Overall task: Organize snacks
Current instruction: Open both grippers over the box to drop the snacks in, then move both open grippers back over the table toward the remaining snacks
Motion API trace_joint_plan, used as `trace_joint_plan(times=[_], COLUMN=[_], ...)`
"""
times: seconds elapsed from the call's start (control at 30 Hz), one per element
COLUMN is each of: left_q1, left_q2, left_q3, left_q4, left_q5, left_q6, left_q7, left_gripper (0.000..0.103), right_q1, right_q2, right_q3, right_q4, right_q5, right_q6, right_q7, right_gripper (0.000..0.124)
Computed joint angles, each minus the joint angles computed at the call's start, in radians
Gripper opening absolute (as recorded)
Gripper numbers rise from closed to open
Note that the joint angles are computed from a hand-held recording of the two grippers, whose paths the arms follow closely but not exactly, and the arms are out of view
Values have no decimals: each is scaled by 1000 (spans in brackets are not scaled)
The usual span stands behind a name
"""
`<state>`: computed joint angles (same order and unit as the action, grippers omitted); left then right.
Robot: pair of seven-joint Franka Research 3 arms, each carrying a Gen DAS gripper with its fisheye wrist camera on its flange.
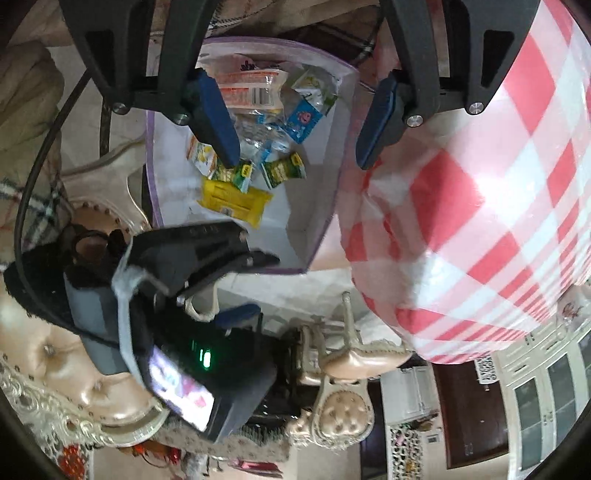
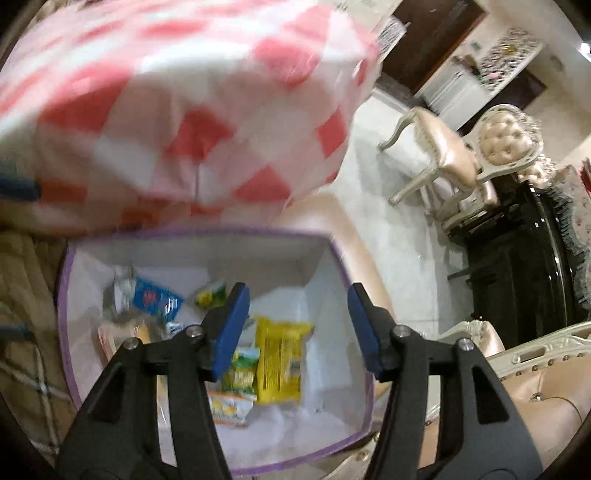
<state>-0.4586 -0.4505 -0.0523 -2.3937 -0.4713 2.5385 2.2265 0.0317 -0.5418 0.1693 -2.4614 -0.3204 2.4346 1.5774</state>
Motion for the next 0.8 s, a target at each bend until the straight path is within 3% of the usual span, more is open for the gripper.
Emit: trace_joint_plan(times=[0.2, 0.3, 0.37, 0.47, 0.6, 0.67, 0.8], left_q1=[7, 34, 77, 179, 320, 406, 550], left_q2=[-56, -81, -80, -53, 43, 124, 323], left_q3=[41, 86, 111, 161, 209, 215, 240], left_q4=[-39, -54, -48, -20, 60, 127, 326], left_q5=[-25, -31, -16, 15, 74, 111, 92], left_q6=[75, 132, 160, 197, 200, 190, 147], left_q7=[9, -3, -39, -132, -238, -310, -446], left_gripper=[67, 68, 72, 81, 84, 84, 84], right_q1=[-36, 1, 18, 131, 257, 302, 400], right_q2=[46, 104, 175, 322, 537, 668, 941], right_q3=[45, 39, 63, 32, 11, 9, -19], right_q4=[72, 117, 186, 317, 539, 697, 1047], right_q5=[-25, 26, 51, 138, 270, 346, 329], right_q6=[180, 305, 342, 370, 361, 297, 162], right_q7=[221, 269, 298, 224, 123, 75, 114], right_gripper=[74, 77, 81, 81, 82, 82, 82])
